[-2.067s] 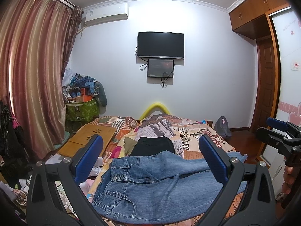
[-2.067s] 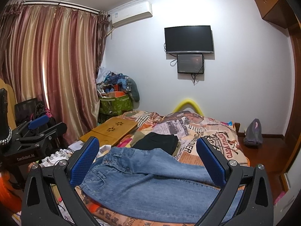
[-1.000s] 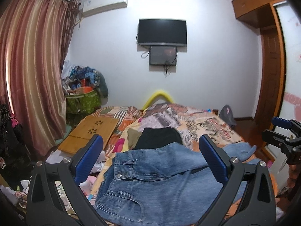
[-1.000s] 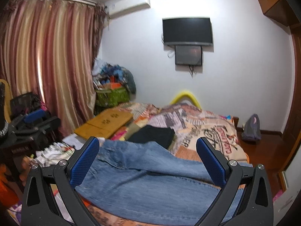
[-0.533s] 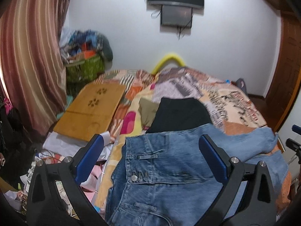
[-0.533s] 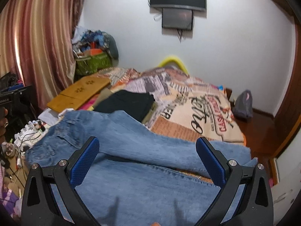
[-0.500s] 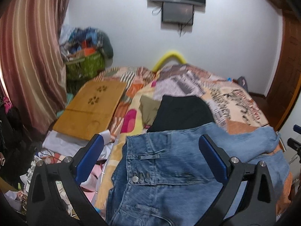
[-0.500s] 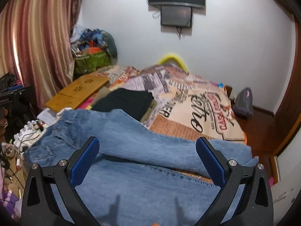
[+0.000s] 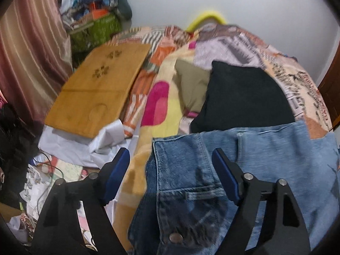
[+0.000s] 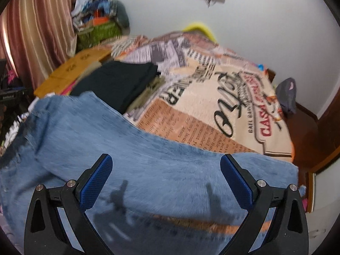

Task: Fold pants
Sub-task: 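Grasp the jeans waistband with the left gripper while the right gripper grasps the leg hem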

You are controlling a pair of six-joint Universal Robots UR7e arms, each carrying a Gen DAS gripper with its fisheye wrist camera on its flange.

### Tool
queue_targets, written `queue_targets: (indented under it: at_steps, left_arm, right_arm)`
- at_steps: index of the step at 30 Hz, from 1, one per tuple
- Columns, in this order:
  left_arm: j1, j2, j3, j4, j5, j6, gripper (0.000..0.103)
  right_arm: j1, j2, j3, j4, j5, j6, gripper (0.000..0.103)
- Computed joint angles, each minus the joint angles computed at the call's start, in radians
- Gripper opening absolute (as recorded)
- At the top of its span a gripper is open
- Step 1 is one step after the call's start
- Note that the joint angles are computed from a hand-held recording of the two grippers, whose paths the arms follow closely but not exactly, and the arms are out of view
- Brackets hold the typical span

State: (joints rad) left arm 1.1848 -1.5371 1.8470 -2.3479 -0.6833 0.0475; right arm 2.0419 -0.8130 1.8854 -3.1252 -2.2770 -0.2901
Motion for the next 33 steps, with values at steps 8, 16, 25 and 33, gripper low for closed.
queue_targets:
  at_steps: [8, 16, 25, 33]
  left_arm:
    - [0.097, 0.080, -0.081, 0.072, -0.112, -0.024, 0.077]
    - [0.157, 0.135, -0.169, 0.112, -0.260, -0.078, 0.067]
    - [0.126, 0.132, -0.151, 0.129, -0.200, -0.071, 0.002]
    - [0.116, 0.084, -0.145, 0.156, -0.216, -0.097, 0.002]
  right_arm:
    - [-0.088, 0.071, -0.135, 0.216, 0.038, -0.057, 0.091]
    - [-0.151, 0.086, -0.230, 0.444, 0.112, -0.062, 0.088]
    - [-0.155, 0.064, -0.216, 0.480, 0.155, -0.044, 0.052]
    - [-0.131, 0.037, -0.151, 0.427, 0.119, -0.026, 0.011]
